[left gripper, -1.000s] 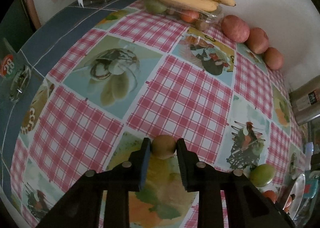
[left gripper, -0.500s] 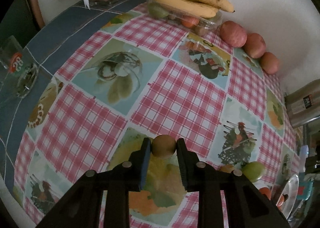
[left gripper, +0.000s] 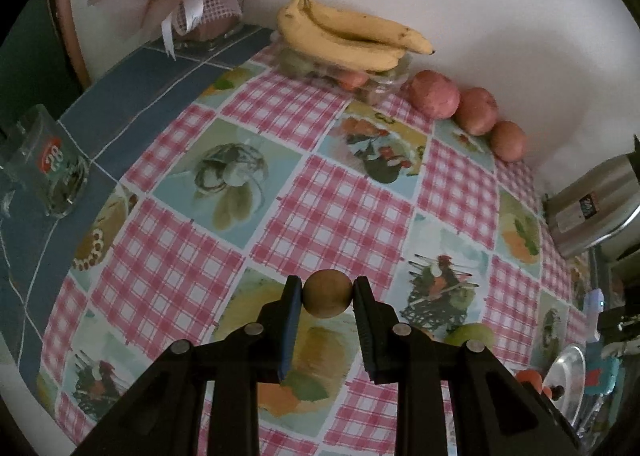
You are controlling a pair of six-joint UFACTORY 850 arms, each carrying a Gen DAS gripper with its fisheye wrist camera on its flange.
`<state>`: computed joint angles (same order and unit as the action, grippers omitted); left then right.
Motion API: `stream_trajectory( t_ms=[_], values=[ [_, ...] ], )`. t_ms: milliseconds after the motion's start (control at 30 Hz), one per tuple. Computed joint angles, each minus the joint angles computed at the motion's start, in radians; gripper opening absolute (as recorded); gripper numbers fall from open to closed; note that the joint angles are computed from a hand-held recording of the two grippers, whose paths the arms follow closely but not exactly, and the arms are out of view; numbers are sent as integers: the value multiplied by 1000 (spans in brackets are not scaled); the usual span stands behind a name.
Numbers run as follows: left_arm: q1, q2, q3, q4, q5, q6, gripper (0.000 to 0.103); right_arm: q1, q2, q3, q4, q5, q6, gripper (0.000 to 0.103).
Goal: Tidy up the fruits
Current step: 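Carry the brown fruit in the left gripper and tangerine in the right over the plate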
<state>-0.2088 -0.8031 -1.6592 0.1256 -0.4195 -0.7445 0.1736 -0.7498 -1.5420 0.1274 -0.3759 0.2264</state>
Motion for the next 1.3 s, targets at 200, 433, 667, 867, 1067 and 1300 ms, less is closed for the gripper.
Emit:
stream_trajectory(
  t_ms=[200, 433, 667, 867, 1067, 1300],
  values=[
    [-17, 2, -11, 10, 2, 3, 28, -25, 20, 19, -26, 2, 17, 40],
    [-45, 3, -22, 19, -1, 15, 28, -76, 52, 56, -91, 16, 109, 40],
    [-85, -5, -48, -47, -3, 111, 28, -125, 91, 105, -202, 36, 251, 40],
    [-117, -34, -89, -313, -16, 380, 28, -164, 116, 140, -252, 50, 317, 40],
    [-155, -60, -135, -527, -53, 607, 28, -201, 142, 178, -280, 71, 363, 40],
    [-207, -84, -182, -572, -93, 703, 28, -236, 174, 227, -359, 91, 460, 40]
  ],
)
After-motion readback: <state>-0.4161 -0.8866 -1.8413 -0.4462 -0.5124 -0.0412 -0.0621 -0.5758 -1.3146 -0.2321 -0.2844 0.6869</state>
